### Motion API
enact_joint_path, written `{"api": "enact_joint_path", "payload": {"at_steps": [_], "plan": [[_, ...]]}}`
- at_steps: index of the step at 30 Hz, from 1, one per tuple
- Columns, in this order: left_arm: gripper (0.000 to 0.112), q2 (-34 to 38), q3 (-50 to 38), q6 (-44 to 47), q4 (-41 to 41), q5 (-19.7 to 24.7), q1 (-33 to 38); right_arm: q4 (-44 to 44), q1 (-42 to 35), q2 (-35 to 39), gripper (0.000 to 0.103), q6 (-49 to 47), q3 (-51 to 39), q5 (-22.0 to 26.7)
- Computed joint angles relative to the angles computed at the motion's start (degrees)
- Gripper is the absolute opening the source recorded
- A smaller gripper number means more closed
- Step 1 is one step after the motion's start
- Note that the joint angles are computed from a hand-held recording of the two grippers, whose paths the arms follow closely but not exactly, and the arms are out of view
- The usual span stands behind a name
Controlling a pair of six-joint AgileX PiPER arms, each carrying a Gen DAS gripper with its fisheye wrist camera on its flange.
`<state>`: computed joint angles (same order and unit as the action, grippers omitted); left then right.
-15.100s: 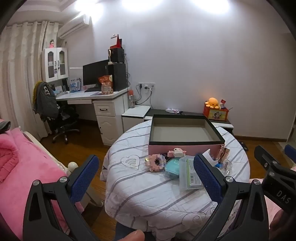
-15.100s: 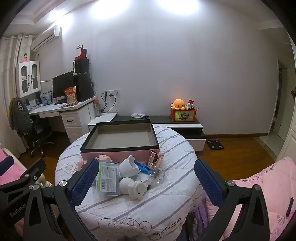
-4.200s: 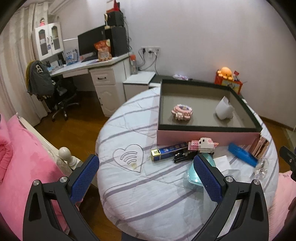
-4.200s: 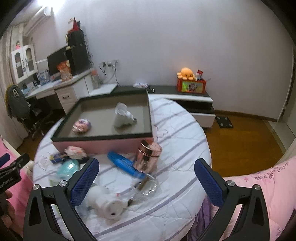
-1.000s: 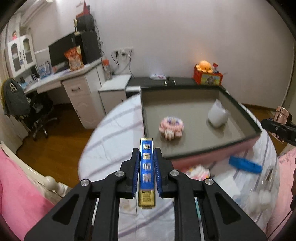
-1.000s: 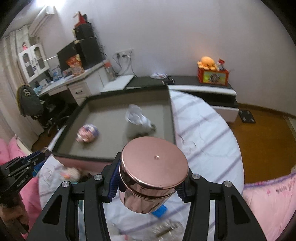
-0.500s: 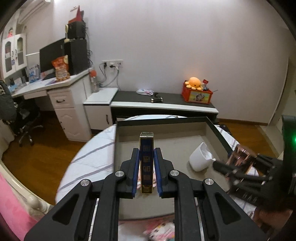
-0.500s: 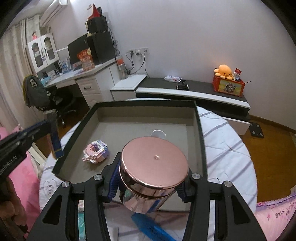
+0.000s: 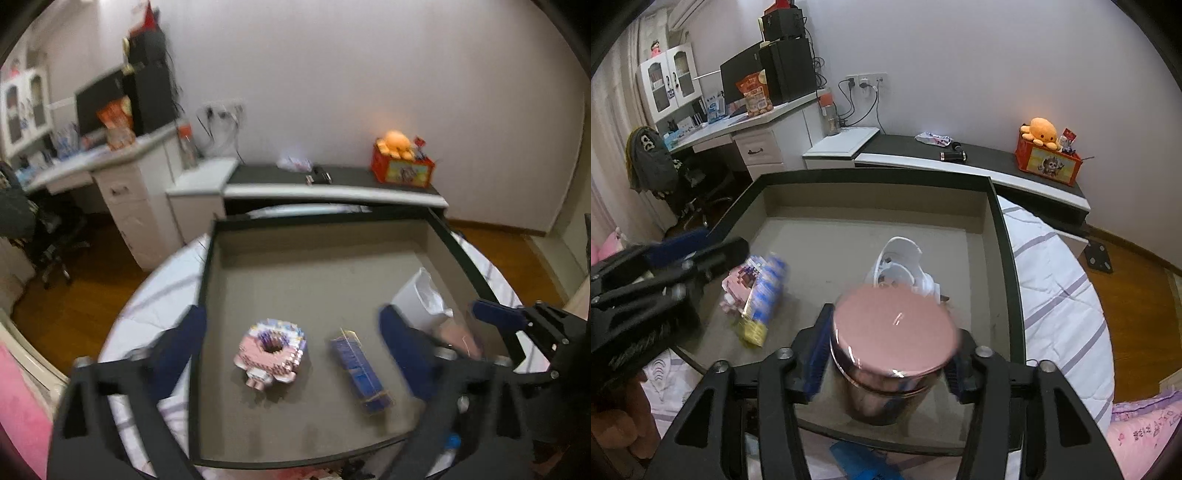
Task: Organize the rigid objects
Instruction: 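Place the pen box in the box with the left gripper while the right places the jar, then move both tools toward the clear plastic case and white ball toy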
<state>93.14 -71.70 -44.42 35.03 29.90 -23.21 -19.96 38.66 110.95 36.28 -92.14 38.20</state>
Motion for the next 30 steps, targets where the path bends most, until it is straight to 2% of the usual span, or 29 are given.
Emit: {"api": "enact_joint_path", "payload": {"at_steps": [1, 5, 6, 8, 10, 16, 19, 23, 30], "plan": [[0.103, -0.6, 0.4, -2.3, 2.8, 0.7, -0.6, -0.7, 0.2, -0.4, 0.083, 0.6, 0.5, -0.5], [0.103, -1.0, -1.6, -3.4, 5.0, 7.6, -2.6, -3.6, 1.1, -1.5, 0.085, 3.8, 0.7, 0.6], [0.103, -1.2, -2.1, -4.8, 6.9, 10.7, -3.7, -4.6, 1.4, -2.2, 0.086, 5.4, 1.2, 0.9], [0.103, -2.0, -2.1, -7.0, 9.7, 14.1, -4.9, -6.6, 2.1, -3.0, 0.086, 7.7, 1.5, 2.1], [0.103, -4.3, -0.6, -8.8, 11.1, 15.5, -5.7, -9.0, 3.0, -4.2, 0.086, 10.4, 1.7, 4.3], [0.103, -12.7, 4.4, -14.2, 12.9, 18.6, -7.4, -11.8, 5.2, -11.1, 0.086, 15.7, 7.0, 4.0], [0.103, -16.3, 6.1, -17.7, 14.9, 22.9, -9.7, -14.1, 7.5, -15.1, 0.086, 19.3, 9.9, 4.6], [0.103, -20.4, 6.8, -16.6, 13.0, 27.4, -11.6, -16.3, 9.9, -19.4, 0.086, 23.5, 13.5, 5.1], [0.103, -30.1, 12.0, -24.4, 16.2, 36.7, -20.8, -23.5, 17.1, -27.8, 0.086, 33.8, 21.4, 8.5]]}}
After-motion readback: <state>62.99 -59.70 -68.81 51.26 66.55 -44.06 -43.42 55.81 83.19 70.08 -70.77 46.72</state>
